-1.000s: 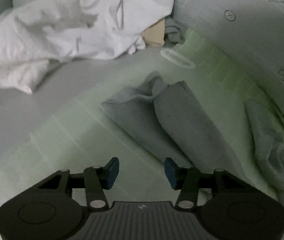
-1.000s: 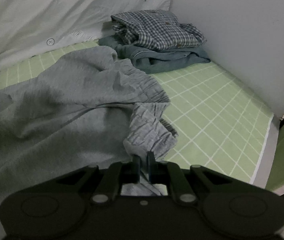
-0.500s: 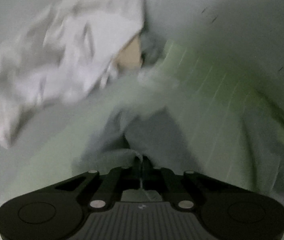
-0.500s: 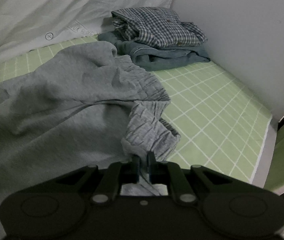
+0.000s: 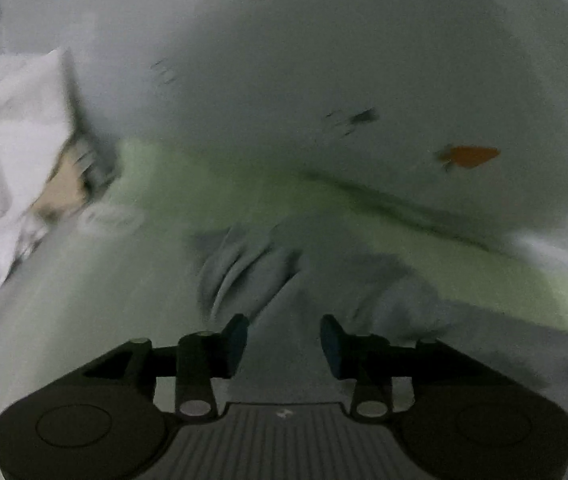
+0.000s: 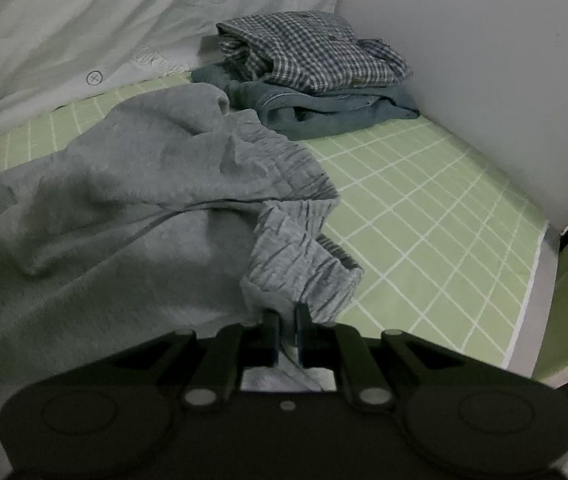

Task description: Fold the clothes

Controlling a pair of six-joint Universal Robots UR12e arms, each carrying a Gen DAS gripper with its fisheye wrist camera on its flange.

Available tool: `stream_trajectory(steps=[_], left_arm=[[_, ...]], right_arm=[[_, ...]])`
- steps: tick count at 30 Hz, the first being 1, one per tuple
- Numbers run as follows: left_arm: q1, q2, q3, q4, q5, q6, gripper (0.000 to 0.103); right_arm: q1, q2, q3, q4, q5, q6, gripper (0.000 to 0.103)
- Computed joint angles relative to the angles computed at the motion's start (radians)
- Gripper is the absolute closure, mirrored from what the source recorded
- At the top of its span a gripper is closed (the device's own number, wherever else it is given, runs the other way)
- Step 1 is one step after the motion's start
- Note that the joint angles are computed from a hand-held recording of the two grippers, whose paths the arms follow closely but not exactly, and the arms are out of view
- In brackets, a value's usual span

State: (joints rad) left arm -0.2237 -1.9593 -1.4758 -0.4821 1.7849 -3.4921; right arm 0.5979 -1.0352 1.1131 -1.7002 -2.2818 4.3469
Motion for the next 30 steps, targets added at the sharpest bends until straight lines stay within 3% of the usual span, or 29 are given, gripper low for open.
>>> stream_trajectory(steps=[1, 3, 5, 8, 11, 14, 15, 16, 19, 23, 27, 28, 29, 30], left_arm=[[0.0, 0.009, -0.012, -0.014, 0.018, -0.02, 0.058], [0.005, 0.023, -0.034, -0.033, 0.031, -0.054, 0.045], [0.016, 0.032, -0.048, -0.044, 0.019, -0.088, 0.043], [0.037, 0.035, -0.061, -0.038, -0.057, -0.141, 0.04], [0.051, 0.021, -0.042, -0.062, -0.137, -0.158, 0.04], [0.046, 0.009, -0.019, -0.078, -0.15, -0.14, 0.04], [0.043, 0.006, -0.014, -0.084, -0.147, -0.138, 0.04], [0.038, 0.005, -0.01, -0.093, -0.138, -0.142, 0.041], [0.027, 0.006, -0.005, -0.112, -0.113, -0.157, 0.05], [0.03, 0.024, -0.033, -0.103, -0.114, -0.187, 0.085], [0.03, 0.048, -0.058, -0.099, -0.077, -0.21, 0.102], [0.028, 0.054, -0.065, -0.1, -0.062, -0.22, 0.102], [0.027, 0.062, -0.074, -0.098, -0.047, -0.233, 0.102], [0.026, 0.071, -0.083, -0.097, -0.033, -0.247, 0.102]], right_arm=[[0.0, -0.001, 0.001, 0.003, 0.002, 0.003, 0.095], [0.0, -0.003, 0.006, 0.006, 0.013, 0.014, 0.094], [-0.002, -0.008, 0.015, -0.004, 0.032, 0.032, 0.094], [-0.006, -0.016, 0.028, -0.025, 0.055, 0.064, 0.092], [-0.005, -0.025, 0.044, -0.051, 0.063, 0.088, 0.078], [-0.003, -0.038, 0.071, -0.106, 0.066, 0.105, 0.041], [-0.003, -0.046, 0.09, -0.145, 0.07, 0.109, 0.015], [-0.003, -0.054, 0.108, -0.184, 0.073, 0.113, 0.0], [-0.005, -0.08, 0.172, -0.308, 0.104, 0.142, 0.0], [-0.008, -0.104, 0.234, -0.398, 0.132, 0.238, 0.0], [-0.014, -0.111, 0.247, -0.377, 0.124, 0.27, 0.0], [-0.017, -0.111, 0.242, -0.358, 0.127, 0.264, 0.001], [-0.021, -0.111, 0.238, -0.344, 0.132, 0.255, 0.003], [-0.024, -0.111, 0.234, -0.332, 0.133, 0.243, 0.013]])
